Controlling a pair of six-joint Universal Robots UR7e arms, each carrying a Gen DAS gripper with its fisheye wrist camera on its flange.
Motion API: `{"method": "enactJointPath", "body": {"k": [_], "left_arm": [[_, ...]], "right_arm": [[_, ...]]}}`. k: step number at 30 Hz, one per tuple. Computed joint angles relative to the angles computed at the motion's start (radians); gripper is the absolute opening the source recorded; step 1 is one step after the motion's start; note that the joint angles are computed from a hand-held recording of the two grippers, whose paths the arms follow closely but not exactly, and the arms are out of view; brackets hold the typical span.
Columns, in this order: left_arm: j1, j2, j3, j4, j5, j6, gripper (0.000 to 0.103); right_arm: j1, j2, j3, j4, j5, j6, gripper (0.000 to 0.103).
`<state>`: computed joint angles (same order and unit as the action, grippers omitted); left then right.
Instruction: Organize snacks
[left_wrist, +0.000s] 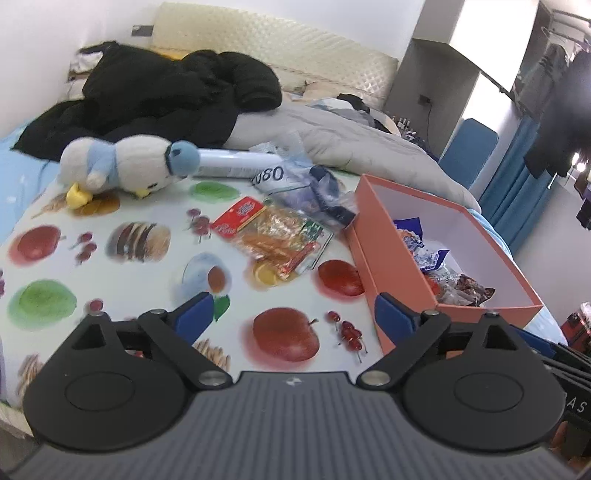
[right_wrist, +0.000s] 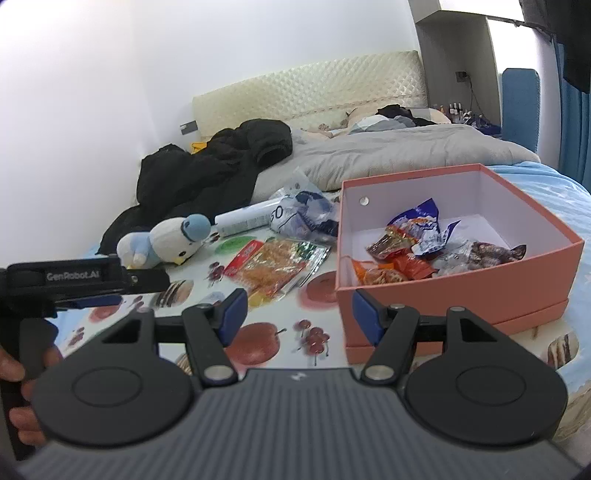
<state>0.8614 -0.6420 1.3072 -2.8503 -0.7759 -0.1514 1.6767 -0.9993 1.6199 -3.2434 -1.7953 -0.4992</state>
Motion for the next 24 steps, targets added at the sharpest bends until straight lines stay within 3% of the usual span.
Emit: {"method": "enactJointPath", "body": {"k": [6,12,20,24], "left_arm": [[0.034,0.001,0.003,-0.020,0.002,-0.037,0.098],[0.082,0.063,-0.093,0.004,0.021,-0.027,0.098],[0.176,0.172,-0.349,0.171,-0.085,-0.050,0.098],[0.229,0.276,-0.571,0.285,-0.161,-0.106,0.097]], "right_arm": [[0.015,0.028,-0.016,0.014,0.002,-0.014,0.065],[0.029,0.088,-0.071,0.046,0.008,-0.049,0.065],[0.031,0.237,-0.241,0.092,-0.003,-0.021,0.057],[0.032,0.332,-0.360,0.091,-0.038,0.002,0.054]]}}
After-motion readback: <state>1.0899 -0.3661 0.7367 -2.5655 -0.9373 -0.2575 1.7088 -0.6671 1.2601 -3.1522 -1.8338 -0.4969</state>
